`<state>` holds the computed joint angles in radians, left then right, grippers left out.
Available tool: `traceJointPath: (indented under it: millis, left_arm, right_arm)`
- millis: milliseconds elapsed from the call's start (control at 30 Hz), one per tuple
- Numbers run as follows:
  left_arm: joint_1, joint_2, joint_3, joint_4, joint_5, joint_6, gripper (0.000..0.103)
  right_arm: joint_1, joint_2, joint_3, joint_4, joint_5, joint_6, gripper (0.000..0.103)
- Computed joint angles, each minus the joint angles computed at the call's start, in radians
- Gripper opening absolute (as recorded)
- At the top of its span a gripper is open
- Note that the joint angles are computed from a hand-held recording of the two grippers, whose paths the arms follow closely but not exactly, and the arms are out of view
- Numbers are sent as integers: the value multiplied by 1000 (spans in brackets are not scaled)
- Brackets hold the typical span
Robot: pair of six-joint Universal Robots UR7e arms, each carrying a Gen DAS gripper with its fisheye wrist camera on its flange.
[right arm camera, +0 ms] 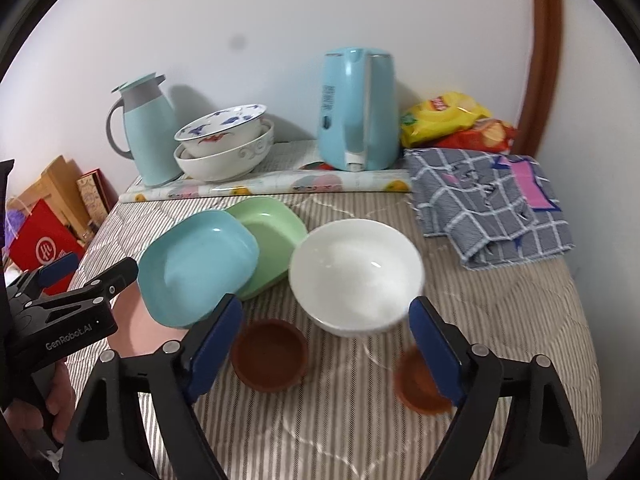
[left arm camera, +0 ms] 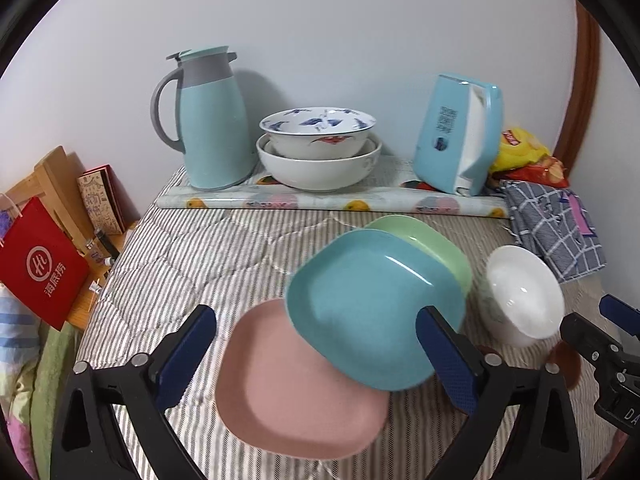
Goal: Organize plates and bowls
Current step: 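Move both tools forward toward the light-blue plate rim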
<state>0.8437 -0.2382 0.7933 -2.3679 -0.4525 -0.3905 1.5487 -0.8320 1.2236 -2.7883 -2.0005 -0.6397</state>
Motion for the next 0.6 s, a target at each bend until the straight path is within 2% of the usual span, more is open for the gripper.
traceJointPath:
  millis: [267, 333, 400, 600]
  left_arm:
    - [31, 12, -42, 48, -7, -15, 93]
    - [40, 19, -58, 57, -14, -10, 91]
    - [48, 27, -74, 61, -26, -3, 83]
    - [71, 75, -172, 71, -53, 48, 78]
  right_arm:
    - [7, 90, -123, 101, 22, -9, 70]
    - [9, 116, -157, 125, 18, -11, 66]
    - [11, 137, -186, 146, 14, -15, 62]
    - [16, 170, -228, 197, 9, 1, 56]
